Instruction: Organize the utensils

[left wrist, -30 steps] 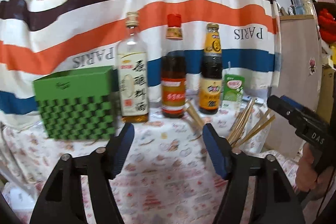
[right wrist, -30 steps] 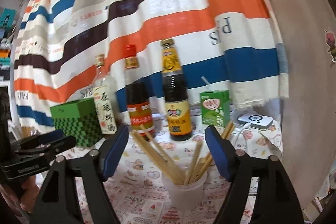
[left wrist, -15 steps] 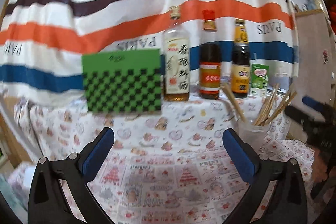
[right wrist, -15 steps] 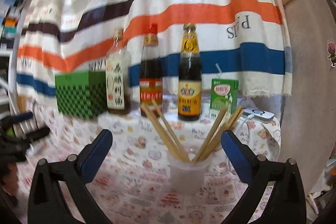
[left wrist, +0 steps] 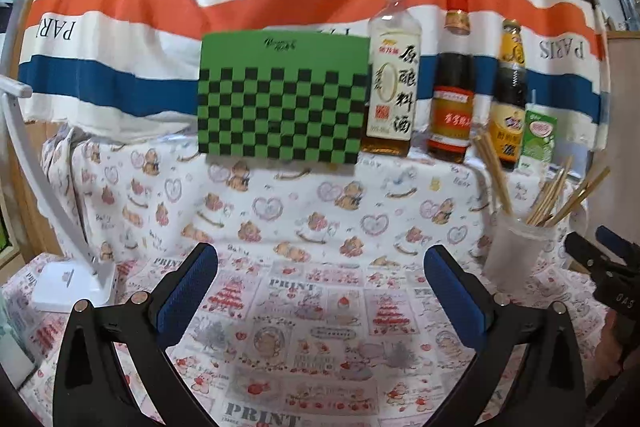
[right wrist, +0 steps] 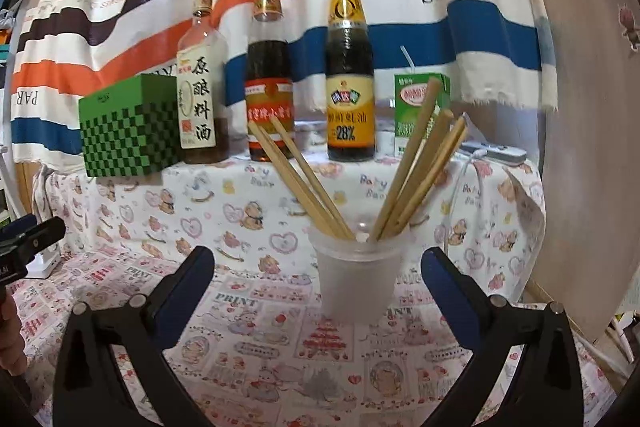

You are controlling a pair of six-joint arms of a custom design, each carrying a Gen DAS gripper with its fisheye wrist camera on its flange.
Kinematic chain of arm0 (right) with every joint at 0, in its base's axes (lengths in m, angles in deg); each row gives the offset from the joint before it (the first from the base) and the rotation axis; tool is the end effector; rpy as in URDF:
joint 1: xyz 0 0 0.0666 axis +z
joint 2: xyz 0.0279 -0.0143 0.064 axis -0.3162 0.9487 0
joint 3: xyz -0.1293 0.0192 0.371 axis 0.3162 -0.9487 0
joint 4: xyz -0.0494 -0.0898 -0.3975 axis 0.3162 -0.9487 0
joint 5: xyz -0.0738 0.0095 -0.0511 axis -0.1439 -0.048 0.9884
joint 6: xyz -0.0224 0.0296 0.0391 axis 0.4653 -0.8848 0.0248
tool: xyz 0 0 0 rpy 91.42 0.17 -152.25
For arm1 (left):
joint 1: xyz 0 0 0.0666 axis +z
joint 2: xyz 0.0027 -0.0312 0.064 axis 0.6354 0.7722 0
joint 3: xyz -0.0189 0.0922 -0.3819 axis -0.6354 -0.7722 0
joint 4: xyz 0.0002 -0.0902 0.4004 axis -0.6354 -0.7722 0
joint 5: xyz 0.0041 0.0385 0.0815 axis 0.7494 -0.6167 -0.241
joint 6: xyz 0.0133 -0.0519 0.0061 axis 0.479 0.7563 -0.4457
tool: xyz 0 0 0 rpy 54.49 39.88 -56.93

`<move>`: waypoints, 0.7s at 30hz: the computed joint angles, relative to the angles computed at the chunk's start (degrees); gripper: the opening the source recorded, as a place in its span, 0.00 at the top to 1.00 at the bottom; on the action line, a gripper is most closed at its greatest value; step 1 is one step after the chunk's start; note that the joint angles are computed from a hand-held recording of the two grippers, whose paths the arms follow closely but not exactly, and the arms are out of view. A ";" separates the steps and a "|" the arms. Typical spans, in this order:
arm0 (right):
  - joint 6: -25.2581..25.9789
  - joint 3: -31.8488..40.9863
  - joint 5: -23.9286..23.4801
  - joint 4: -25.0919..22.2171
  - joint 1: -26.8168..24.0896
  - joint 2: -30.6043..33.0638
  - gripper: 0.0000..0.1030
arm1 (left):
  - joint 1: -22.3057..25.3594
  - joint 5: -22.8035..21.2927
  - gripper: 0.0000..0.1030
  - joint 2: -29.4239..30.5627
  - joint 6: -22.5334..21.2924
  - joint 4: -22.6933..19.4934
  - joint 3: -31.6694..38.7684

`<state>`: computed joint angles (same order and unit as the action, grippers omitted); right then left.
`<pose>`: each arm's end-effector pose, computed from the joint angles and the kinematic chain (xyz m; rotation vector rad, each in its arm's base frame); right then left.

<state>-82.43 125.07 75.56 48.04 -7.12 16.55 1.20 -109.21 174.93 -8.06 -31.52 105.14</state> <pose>0.5119 0.1051 0.5464 -0.2285 1.8185 0.2298 0.4442 -0.3178 0.5597 -0.2332 1.8552 0.0964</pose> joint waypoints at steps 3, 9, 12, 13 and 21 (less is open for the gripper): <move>-0.53 0.35 0.37 -0.73 -0.06 0.34 0.00 | 0.15 -0.79 0.00 0.64 1.21 -1.69 0.66; 0.12 1.04 2.38 -1.87 0.44 0.76 0.00 | 0.01 -2.41 0.01 1.87 0.87 -3.27 1.58; 0.51 1.24 2.47 -2.19 0.58 0.89 0.00 | -0.69 -2.93 0.00 1.90 -2.36 -1.12 1.25; 0.62 1.19 2.62 -2.09 0.63 0.86 0.00 | -0.64 -1.99 0.00 2.06 -2.94 -1.01 1.47; 1.60 0.93 3.28 -1.77 1.08 0.68 0.00 | -0.67 3.48 0.00 2.67 -7.25 1.37 1.95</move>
